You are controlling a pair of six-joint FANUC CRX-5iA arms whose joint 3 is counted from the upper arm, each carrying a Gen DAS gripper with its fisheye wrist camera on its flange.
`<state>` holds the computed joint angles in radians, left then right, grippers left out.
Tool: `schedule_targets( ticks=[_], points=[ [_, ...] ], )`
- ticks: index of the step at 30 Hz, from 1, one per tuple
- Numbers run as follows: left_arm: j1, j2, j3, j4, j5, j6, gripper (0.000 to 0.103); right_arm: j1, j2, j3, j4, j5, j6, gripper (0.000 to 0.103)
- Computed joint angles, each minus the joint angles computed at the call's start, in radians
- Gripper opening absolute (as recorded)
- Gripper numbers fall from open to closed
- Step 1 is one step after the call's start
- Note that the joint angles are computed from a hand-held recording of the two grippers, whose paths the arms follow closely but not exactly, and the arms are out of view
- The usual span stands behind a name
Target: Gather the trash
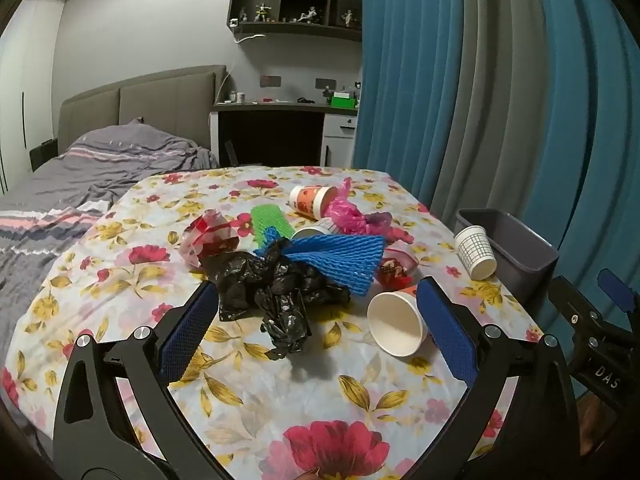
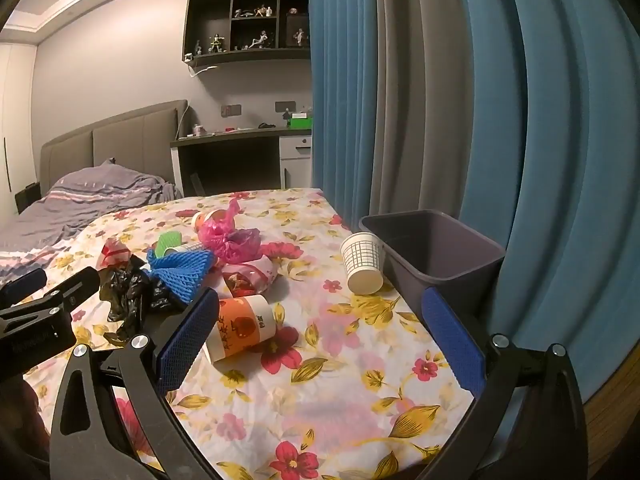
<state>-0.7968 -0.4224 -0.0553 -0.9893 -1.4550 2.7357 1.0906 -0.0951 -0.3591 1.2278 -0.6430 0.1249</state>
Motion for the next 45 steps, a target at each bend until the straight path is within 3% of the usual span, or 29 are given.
schedule_targets(
  ticks=[45],
  points=[
    [-0.02,0.006,0.01,-0.018,-0.008,0.011,0.098,-0.008,-0.003,-0.003,0.031,0.011,-0.028,0.098]
  ],
)
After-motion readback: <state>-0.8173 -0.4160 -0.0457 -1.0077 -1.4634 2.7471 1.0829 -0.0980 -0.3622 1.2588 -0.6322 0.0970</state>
